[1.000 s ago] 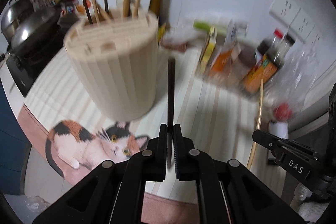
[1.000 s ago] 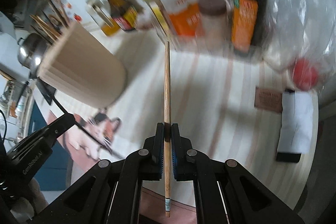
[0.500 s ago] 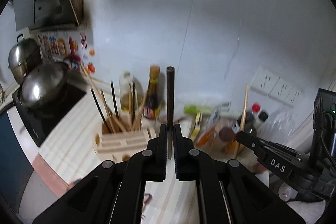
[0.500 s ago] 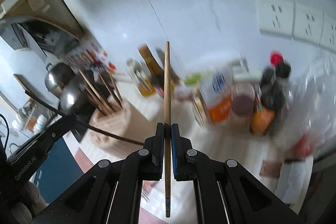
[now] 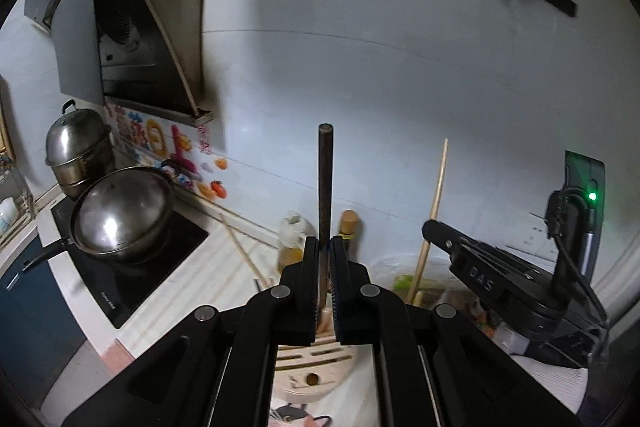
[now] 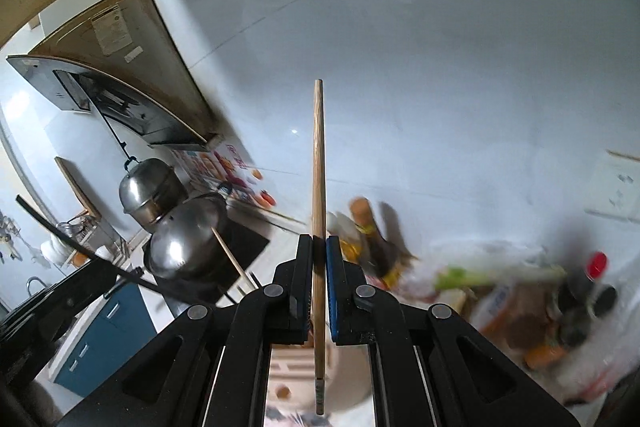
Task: Organize utensils
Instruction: 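Lift both chopsticks upright and carry them over the beige holder, then open both tools to drop the chopsticks into the holder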
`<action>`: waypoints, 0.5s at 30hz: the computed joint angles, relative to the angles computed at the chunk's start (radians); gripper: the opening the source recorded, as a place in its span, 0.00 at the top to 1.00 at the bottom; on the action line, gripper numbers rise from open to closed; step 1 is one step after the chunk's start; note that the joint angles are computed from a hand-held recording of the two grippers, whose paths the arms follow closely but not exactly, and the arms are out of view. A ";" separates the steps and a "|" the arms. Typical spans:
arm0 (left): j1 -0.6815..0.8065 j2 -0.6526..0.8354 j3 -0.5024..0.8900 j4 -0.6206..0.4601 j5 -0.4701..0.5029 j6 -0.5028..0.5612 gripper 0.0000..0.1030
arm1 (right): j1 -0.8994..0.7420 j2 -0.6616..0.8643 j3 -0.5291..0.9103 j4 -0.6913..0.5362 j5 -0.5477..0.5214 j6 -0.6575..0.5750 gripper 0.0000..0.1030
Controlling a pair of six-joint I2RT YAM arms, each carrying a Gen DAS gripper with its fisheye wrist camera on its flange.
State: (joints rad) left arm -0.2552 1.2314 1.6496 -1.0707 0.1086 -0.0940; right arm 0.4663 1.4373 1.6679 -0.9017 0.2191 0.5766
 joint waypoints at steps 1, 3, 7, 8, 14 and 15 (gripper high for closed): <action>0.013 0.007 -0.001 -0.001 0.005 0.007 0.97 | 0.003 0.025 0.003 0.031 0.001 -0.004 0.94; 0.048 0.028 -0.013 0.006 0.018 0.022 0.97 | 0.010 0.066 0.001 0.082 0.004 -0.012 0.94; 0.068 0.070 -0.046 0.020 0.029 0.030 0.97 | 0.023 0.133 -0.040 0.195 0.023 -0.012 0.94; 0.070 0.082 -0.051 0.024 0.030 0.033 0.97 | 0.024 0.143 -0.059 0.225 0.025 -0.012 0.94; 0.076 0.129 -0.103 0.046 0.068 0.017 0.97 | 0.020 0.169 -0.158 0.341 0.033 -0.019 0.94; 0.074 0.134 -0.106 0.045 0.076 0.012 0.97 | 0.020 0.170 -0.177 0.362 0.039 -0.020 0.94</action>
